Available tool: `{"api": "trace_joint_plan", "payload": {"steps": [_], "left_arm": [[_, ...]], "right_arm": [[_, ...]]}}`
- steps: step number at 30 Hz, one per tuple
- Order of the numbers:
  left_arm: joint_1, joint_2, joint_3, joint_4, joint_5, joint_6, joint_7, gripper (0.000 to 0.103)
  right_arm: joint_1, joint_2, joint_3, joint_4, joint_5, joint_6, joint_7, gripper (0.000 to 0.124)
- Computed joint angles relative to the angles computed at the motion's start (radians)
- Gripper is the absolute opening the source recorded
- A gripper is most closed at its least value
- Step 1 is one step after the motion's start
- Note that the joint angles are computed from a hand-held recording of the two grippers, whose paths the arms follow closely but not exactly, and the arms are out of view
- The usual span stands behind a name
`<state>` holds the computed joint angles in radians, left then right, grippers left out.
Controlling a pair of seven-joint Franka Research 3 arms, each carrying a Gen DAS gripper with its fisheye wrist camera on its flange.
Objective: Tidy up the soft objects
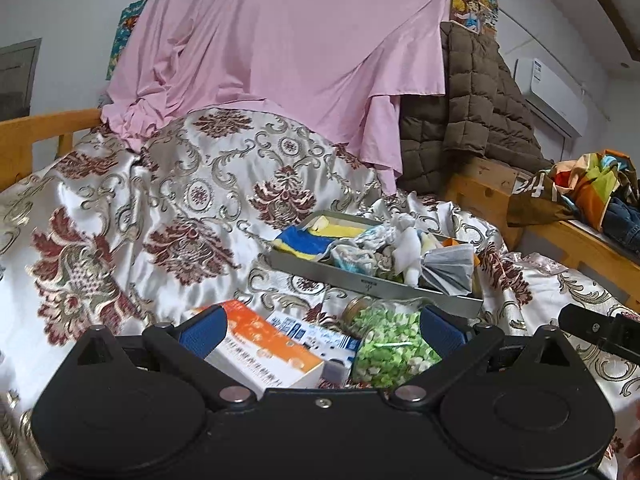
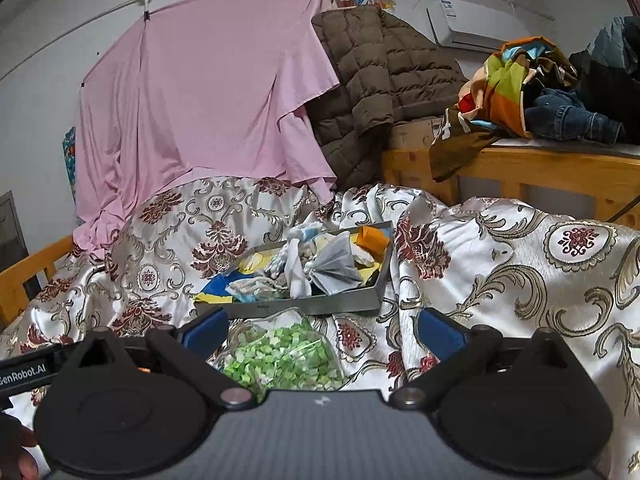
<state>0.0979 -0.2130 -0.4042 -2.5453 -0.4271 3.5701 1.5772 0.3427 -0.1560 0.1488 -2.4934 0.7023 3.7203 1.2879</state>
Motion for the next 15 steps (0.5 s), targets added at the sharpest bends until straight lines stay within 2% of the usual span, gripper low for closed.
{"api": "trace_joint_plan", "payload": {"steps": [7,12,15], "left_arm": [[-0.011,-0.043,0.021,-0.067,0.036,0.019,-0.040,0.102],[0.014,-0.090,-0.014,-0.121,0.032,0.022,-0.046,0.102],[0.020,-0.120,-0.015,-0.150,0.054,0.003,-0.089,0.102]], "right_arm": [[0.012,-0.017,0.019,-0.021,0.034,0.005,-0.031,0.103],[0.022,-0.033,0.035,-0.041,0.061,0.009,-0.058,0.103],[0.028,-0.045,0.042,-0.056,0.075,0.013,-0.070,0.103]]}}
